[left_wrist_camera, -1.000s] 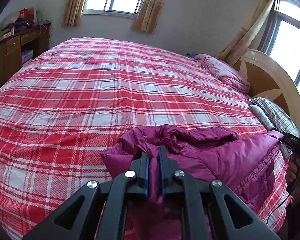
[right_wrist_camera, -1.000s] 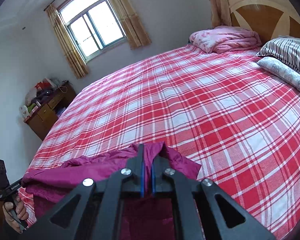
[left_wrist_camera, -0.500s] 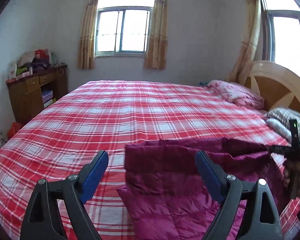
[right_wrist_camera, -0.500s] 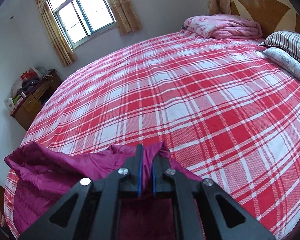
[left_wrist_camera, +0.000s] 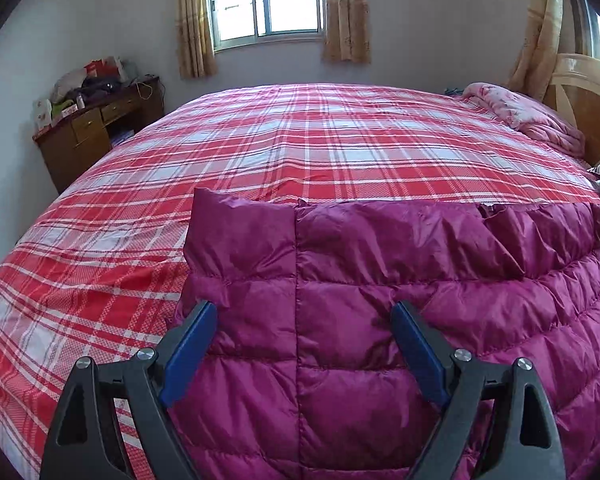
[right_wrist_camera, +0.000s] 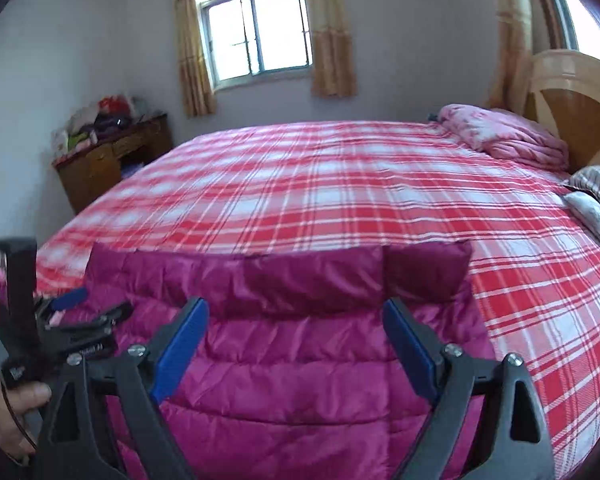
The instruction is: Fold large clothes
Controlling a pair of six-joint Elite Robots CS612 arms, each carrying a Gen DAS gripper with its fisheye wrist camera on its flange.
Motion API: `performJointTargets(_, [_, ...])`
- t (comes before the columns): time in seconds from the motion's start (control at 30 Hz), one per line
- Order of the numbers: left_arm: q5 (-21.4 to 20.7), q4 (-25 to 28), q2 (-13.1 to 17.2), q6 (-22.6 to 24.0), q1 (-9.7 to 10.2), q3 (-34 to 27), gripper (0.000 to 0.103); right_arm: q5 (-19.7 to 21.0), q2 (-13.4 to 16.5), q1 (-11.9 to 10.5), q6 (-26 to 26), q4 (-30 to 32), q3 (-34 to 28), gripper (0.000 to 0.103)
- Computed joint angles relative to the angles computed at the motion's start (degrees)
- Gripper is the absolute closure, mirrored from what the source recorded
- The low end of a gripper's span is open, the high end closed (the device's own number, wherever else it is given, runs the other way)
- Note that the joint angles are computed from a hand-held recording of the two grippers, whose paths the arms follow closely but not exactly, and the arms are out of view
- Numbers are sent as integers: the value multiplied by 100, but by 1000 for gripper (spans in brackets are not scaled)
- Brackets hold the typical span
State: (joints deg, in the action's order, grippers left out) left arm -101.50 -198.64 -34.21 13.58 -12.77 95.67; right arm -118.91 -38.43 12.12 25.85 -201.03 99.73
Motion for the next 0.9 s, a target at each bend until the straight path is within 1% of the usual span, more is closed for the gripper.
performJointTargets(0.07, [44, 92, 17, 4, -20, -37, 14, 67, 131, -36, 74, 315, -148, 13])
performJointTargets(0.13, [112, 228, 25, 64, -56, -66, 14, 151, 197, -97, 284, 547, -198, 13])
performJointTargets(0.17, [124, 237, 29, 57, -66, -63, 14, 247, 213, -144, 413, 554, -181, 13])
performJointTargets(0.23, [160, 238, 30, 66, -84, -43, 13, 311, 211, -185, 582, 481, -131, 13])
performJointTargets(0.33, [201, 291, 57, 40, -116, -81, 12, 379, 211, -220, 624, 503, -114, 13])
performJointTargets(0.4, [216, 435, 59, 28, -123, -115, 10, 404, 208, -222, 662, 613, -125, 13])
performJointTargets(0.5, [199, 635, 62, -37, -117, -170, 9, 565, 199, -268, 726, 840, -160, 13])
performJointTargets(0.7, [253, 728, 67, -13, -132, -174, 7, 615, 190, -276, 833, 1019, -168, 12])
performJointTargets(0.9, [417, 848, 74, 15, -186, -211, 5, 733, 174, -318, 914, 1261, -200, 11])
